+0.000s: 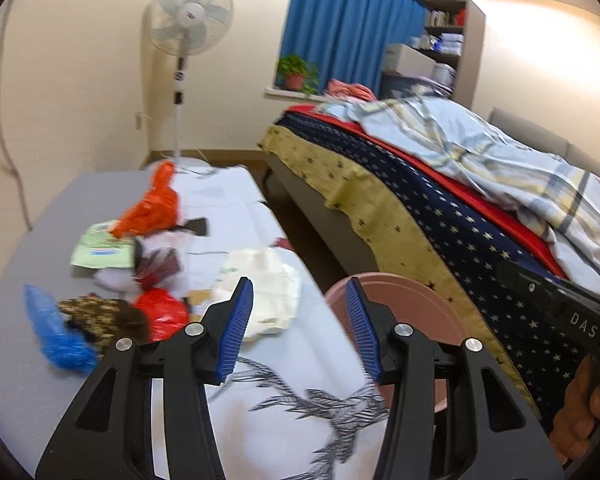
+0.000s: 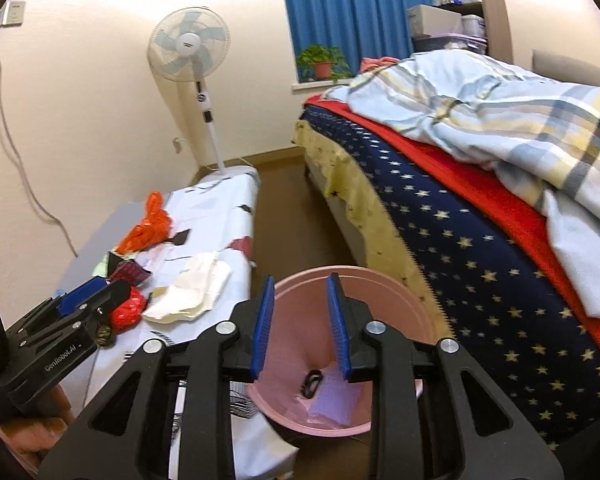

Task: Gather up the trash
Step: 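Grasp the blue plastic bag with the left gripper while the right gripper grasps the cream paper bag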

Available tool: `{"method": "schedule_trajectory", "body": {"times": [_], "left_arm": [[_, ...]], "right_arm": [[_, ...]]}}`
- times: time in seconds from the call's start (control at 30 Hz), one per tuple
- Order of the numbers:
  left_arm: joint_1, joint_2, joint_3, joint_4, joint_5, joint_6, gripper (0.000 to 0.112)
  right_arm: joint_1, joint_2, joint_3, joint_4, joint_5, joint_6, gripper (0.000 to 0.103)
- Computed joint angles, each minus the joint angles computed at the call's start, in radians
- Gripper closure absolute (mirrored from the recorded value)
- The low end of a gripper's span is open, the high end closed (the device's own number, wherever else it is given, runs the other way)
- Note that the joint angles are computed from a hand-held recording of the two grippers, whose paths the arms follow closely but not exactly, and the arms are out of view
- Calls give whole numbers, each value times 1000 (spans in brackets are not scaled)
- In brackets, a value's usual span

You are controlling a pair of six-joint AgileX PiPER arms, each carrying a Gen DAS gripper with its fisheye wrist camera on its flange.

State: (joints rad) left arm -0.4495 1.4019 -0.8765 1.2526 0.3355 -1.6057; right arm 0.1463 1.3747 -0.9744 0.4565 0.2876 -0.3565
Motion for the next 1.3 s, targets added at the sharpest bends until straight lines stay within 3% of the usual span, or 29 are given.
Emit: {"method": "schedule_trajectory", "body": {"times": [0.33,0.67,0.8,0.97,1.2,1.3], "left_arm": [[80,-104,89,53,217,-142,64],[149,-69,141,84,312,-241,64],[213,-65,166,74,280,-257,61],[301,-47,181,61,213,-279,57],[366,-9,173,61,148,-282,57],[384,11,160,30,121,-247,58]], "right_arm": [[118,74,-1,325,-53,-268,79],[196,304,-110,593,-7,-396,77],[213,384,-163,597,29,-342,70],[227,464,-235,589,70,-280,70],[254,532,-313,448,93,-108,70],[267,543,-327,395,90,-62,75]]}}
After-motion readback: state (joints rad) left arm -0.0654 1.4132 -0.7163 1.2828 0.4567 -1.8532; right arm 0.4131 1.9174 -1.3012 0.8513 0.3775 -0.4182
